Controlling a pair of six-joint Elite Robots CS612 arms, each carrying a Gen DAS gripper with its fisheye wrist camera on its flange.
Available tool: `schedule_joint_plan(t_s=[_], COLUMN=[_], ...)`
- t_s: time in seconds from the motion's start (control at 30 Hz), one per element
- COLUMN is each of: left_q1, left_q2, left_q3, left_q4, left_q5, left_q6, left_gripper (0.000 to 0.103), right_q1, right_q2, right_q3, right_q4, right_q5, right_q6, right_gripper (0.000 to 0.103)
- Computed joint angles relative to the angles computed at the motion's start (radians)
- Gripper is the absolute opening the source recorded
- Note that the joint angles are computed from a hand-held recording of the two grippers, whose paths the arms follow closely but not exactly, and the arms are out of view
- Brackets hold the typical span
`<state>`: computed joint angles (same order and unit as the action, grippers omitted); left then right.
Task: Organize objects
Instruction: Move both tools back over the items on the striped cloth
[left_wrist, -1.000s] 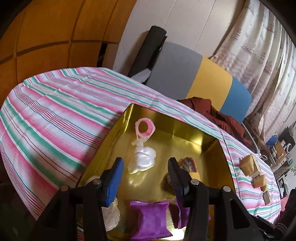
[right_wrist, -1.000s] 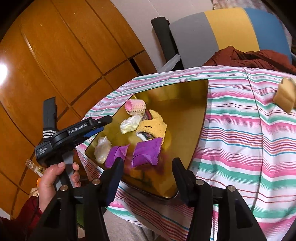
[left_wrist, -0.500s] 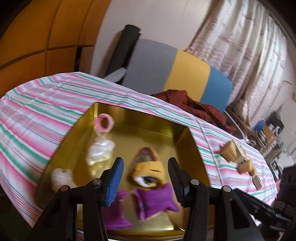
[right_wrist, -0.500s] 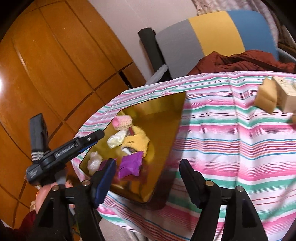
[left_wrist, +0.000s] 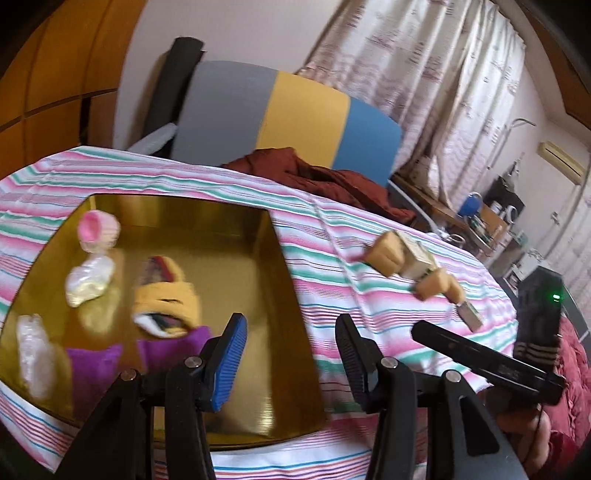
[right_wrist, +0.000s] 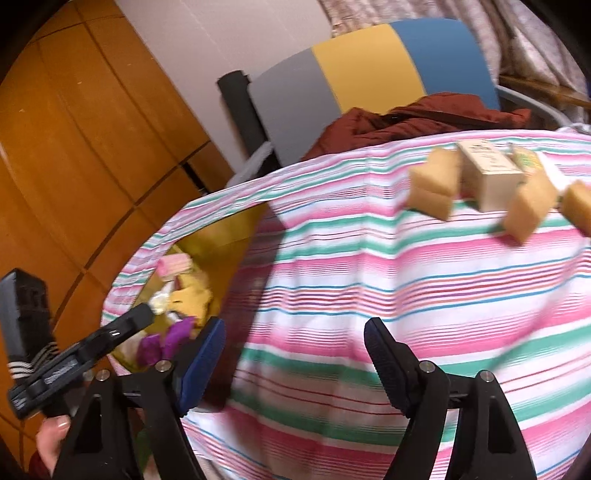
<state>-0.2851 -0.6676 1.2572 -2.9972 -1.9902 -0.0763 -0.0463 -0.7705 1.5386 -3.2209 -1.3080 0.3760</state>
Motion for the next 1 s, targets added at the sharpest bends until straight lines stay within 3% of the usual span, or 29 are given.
schedule_joint_plan(t_s=[0.23,0.43,0.6,0.67,0.8,1.0], left_q1=[-0.034,-0.062,-0.087,-0.097,-0.112,-0.132], left_q2=[-0.018,-0.024,-0.024,-0.022,-0.013,0.003], left_q3=[0.017,0.017,0.009,0.001,-0.021,-0.054], left_q4=[0.038,0.086,0.136,0.150,0.184,0.237], left_q5=[-0.046,-0.069,-0.074,-0.073,-0.081,-0.079], left_q6=[0.097,0.172,0.233,0.252,0.277,0.315], left_gripper=[0.051,0.051,0.051,0.051,0.051,0.051], right_q1=[-0.046,-0.088,-0.129,-0.148,-0.185,-0.205], right_q2=[-0.030,-0.069,-0.082,-0.080,-0.064,-0.034], right_q3=[0.069,0.139,0.161,0.158,0.138,0.106], right_q4=[-0.033,-0.049,-0.048,-0.045,-0.032,0.027], right_q5=[-0.085,-0.283,-0.399,-0.420,-0.395,-0.379], right_q6=[0.011,0.036,0.038,0.039,-0.003,-0.051], right_gripper=[0.078,0.079,0.079,0.079,0.080,0.080])
